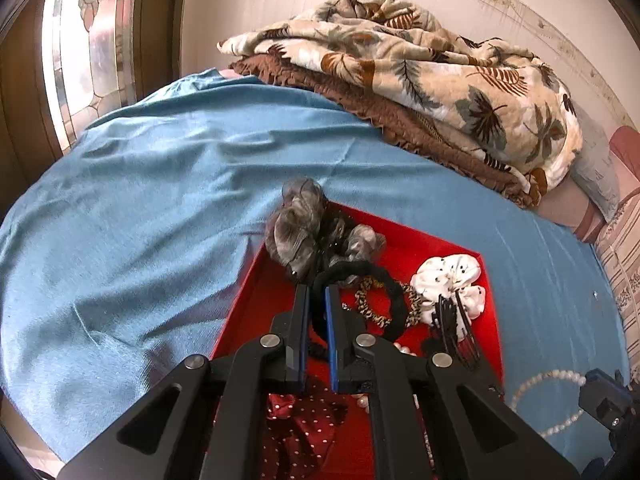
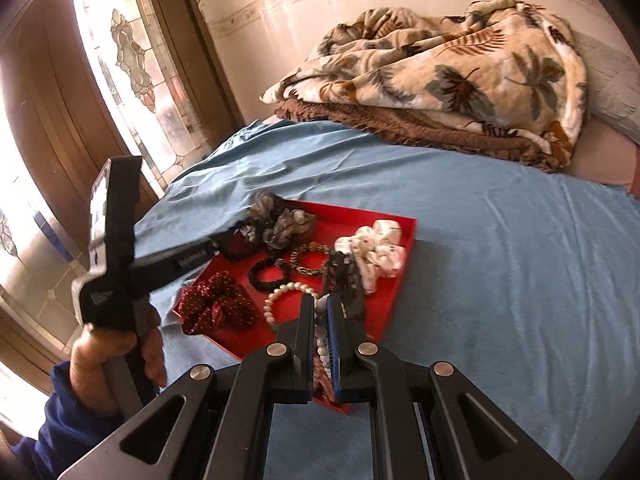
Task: Organize jewelry
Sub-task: 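Carry the black hair tie and white bead bracelet over the red tray, then lower the hair tie into the tray and open the left tool while the right tool releases the bead bracelet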
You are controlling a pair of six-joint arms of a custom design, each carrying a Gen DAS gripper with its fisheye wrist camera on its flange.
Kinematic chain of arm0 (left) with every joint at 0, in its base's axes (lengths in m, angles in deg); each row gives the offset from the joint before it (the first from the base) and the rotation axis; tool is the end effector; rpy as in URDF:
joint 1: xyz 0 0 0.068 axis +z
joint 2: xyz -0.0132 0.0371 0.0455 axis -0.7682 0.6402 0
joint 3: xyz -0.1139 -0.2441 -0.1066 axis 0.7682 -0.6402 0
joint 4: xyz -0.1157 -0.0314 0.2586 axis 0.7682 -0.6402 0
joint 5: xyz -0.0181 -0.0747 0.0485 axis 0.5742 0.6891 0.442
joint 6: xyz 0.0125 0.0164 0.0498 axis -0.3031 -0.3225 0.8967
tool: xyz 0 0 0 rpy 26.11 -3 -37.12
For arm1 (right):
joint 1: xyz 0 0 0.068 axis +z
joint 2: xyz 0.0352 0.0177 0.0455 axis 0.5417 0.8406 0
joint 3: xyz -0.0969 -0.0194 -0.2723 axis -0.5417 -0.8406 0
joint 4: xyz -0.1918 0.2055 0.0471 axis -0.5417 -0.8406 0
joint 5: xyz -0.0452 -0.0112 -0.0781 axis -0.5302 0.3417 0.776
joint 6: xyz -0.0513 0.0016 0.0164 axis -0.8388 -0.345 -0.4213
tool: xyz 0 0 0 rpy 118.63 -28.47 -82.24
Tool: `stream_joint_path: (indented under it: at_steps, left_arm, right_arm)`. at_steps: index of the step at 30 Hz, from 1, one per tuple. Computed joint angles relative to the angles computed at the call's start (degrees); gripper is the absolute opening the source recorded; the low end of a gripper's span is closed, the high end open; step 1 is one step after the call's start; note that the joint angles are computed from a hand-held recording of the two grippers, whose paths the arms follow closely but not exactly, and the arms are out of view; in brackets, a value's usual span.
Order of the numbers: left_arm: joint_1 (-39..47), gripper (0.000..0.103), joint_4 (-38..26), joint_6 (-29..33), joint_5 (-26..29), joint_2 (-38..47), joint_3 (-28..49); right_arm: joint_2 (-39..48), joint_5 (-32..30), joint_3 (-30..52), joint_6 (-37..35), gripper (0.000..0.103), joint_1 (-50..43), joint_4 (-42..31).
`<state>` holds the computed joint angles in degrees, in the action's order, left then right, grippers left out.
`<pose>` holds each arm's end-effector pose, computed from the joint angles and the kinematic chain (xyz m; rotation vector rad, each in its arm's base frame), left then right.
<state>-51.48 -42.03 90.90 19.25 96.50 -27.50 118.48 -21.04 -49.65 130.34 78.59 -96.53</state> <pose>0.2822 -0.0172 0.2387 0.2621 2.4006 -0.3503 0.1265 0.1070 0.2402 0.1250 2.2672 0.2383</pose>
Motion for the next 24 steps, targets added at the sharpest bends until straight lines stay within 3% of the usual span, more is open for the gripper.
stream_joint_path:
  at_steps: [14, 24]
  left_arm:
    - [2.39, 0.007, 1.27, 2.31, 3.46, 4.26, 1.87]
    - [5.09, 0.007, -0.4, 1.37, 6.2, 6.5, 3.31]
  right_arm:
    - [17.16, -7.48, 2.91, -2.49, 0.007, 0.31, 15.25]
    - [20.28, -8.24, 7.22, -6.92, 0.007, -3.89, 15.86]
